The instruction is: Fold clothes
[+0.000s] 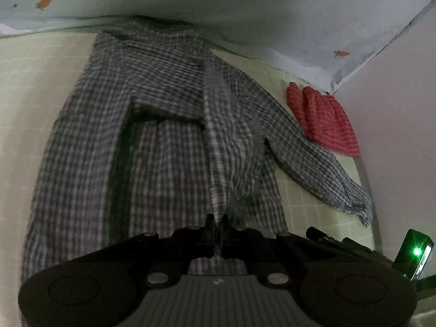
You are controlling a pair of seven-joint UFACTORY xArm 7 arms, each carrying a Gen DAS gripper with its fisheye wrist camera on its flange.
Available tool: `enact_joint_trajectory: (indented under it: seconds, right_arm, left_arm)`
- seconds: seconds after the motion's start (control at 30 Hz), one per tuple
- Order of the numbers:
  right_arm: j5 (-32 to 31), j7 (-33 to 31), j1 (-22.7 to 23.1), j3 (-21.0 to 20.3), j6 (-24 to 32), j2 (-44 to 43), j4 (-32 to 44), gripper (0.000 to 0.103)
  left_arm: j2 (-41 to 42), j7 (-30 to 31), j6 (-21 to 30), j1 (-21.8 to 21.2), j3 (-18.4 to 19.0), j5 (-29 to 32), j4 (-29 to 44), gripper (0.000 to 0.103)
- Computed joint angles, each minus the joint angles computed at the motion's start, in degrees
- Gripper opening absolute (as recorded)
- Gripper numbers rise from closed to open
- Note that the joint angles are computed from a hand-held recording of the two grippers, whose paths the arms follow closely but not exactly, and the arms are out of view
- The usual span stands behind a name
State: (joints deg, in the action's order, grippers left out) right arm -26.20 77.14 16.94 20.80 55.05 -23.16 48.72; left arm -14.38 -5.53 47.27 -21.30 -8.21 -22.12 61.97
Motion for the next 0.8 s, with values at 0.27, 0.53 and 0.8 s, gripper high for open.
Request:
enact_joint_trajectory:
  seconds: [0.27, 0.53, 0.8]
  right_arm:
    - [0.74, 2.63, 2.98, 3.1, 3.45, 1.1, 2.4, 0.103]
    - [0.05, 5.1, 7.41, 5.24, 8.38, 5.69, 7.43, 0.103]
    - [-0.34, 6.48, 13.42, 4.8, 12.85, 12.68, 13.31, 0.103]
  left_arm:
    - [-10.23, 2.36, 2.97, 0.08, 2.93, -3.43, -7.83, 0.003]
    - [-18.79, 4.38, 8.36, 1.34, 7.76, -7.46, -13.65, 0.003]
    - [-22.53, 5.85, 14.65, 5.9, 11.73, -7.87, -16.85, 0.003]
